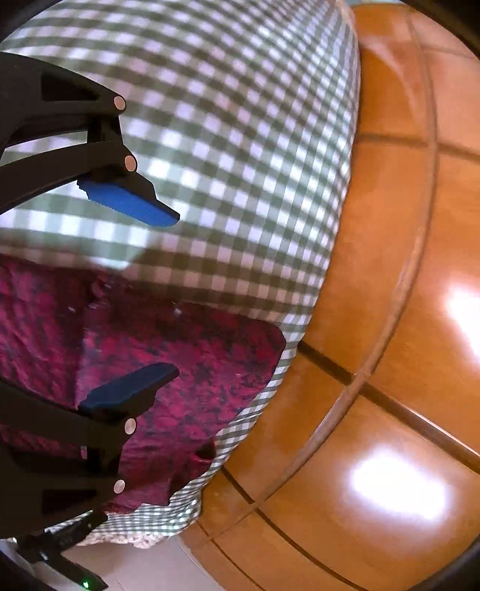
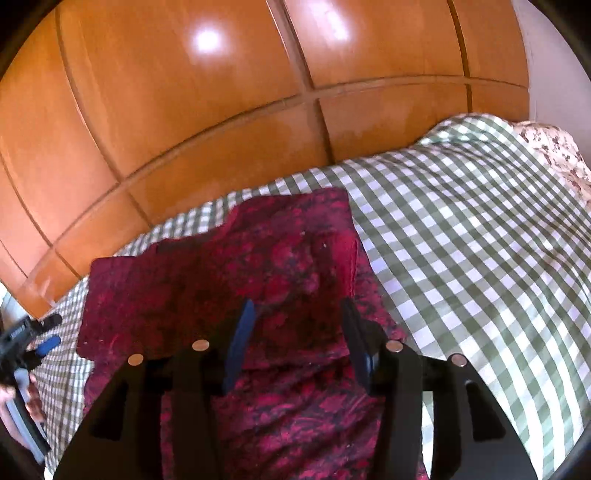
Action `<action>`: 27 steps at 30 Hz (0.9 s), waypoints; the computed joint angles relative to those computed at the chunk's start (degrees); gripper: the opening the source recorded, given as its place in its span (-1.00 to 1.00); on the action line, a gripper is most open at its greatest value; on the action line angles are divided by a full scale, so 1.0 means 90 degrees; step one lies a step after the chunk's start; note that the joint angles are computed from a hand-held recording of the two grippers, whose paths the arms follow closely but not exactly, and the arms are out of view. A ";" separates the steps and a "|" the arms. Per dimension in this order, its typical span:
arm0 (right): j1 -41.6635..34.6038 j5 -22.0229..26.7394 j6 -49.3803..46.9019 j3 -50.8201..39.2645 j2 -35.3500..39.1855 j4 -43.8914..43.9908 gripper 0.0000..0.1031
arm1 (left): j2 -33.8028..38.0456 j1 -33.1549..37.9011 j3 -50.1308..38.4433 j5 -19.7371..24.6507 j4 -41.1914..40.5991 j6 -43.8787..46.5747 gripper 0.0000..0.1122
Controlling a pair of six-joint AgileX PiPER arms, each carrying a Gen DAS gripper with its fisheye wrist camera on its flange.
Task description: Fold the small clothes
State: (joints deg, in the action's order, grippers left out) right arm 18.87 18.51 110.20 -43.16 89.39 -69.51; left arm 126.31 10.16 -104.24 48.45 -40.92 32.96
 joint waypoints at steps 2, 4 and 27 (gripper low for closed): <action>-0.0237 -0.0130 0.0064 0.0010 0.0134 0.0132 0.08 | 0.0526 -0.0092 -0.0897 0.0606 0.0201 -0.0431 0.35; -0.0453 -0.0356 0.0396 0.0059 0.0228 -0.0119 0.08 | 0.1088 -0.0187 -0.1863 0.1192 0.0245 -0.0773 0.40; -0.0114 0.0639 -0.1335 -0.1256 0.1380 0.0875 -0.42 | -0.0385 -0.0677 0.0241 -0.1500 0.1058 -0.1148 -0.09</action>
